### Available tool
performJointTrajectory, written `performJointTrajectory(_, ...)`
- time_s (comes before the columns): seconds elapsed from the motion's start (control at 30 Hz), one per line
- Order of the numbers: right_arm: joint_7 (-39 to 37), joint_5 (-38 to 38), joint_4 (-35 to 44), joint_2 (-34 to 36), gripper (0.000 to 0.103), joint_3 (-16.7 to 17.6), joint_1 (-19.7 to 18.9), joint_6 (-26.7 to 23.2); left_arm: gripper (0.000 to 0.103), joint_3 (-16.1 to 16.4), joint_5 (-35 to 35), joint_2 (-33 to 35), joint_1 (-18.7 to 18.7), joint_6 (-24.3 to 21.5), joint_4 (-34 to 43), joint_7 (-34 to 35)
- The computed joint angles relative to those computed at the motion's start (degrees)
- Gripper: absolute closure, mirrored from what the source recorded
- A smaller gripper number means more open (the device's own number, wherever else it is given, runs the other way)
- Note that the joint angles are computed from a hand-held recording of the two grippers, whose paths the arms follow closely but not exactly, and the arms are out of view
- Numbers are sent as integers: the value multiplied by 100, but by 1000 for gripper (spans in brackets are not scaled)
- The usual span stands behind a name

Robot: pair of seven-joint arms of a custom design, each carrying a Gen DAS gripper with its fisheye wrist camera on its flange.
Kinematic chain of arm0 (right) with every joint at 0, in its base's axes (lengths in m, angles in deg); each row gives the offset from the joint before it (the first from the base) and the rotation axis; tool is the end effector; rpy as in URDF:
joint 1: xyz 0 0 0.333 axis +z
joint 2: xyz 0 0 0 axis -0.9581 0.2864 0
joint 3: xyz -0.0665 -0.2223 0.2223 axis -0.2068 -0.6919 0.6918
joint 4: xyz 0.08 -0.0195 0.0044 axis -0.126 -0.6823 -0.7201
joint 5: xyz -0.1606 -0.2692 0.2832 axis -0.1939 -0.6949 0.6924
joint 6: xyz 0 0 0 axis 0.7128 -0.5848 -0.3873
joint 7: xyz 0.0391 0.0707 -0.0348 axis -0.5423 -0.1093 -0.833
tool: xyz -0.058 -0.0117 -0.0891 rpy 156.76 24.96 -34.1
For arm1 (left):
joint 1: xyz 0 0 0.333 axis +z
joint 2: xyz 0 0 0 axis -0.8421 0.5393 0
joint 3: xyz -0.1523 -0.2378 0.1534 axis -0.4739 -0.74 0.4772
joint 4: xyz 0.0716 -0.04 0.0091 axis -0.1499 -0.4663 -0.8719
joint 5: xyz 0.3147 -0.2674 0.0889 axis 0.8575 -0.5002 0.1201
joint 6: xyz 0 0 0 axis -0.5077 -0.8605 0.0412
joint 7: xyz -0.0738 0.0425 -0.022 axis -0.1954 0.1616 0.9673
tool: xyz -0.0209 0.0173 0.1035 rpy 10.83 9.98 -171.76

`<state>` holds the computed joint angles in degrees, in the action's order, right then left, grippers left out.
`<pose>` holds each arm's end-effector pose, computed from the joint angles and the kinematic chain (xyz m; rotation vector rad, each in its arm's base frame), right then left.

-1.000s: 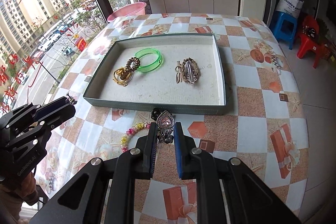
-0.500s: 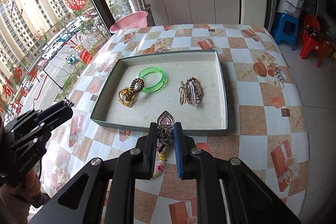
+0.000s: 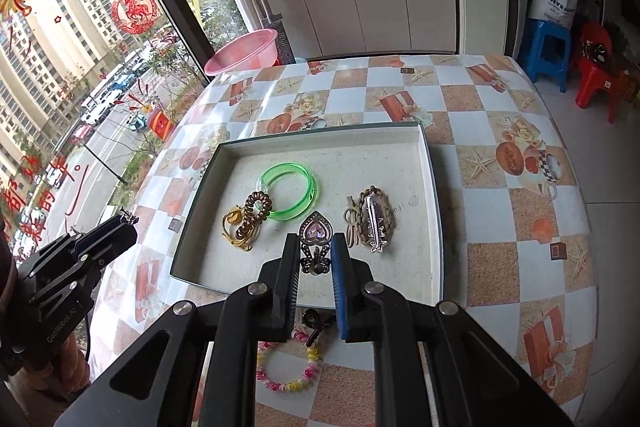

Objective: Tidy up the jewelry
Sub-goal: 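Carry both heart pendants over the tray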

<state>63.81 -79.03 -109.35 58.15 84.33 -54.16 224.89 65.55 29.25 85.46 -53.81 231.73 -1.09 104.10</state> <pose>0.6361 0.2240 0.4427 -1.4423 2.0696 -0.4718 0.7372 -0.1310 0.4717 -1.1808 2.3717 -1.0802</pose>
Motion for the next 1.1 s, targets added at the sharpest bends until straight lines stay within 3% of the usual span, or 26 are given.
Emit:
performJointTrajectory(0.5, -658, 699, 714, 684, 86, -69, -133, -102, 73, 118, 1124, 939, -381, -9, 968, -1185)
performJointTrajectory(1.1, -1230, 1365, 803, 1067, 86, -103, -163, 50, 73, 232, 2036, 1696, -652, -254, 1644, -1980)
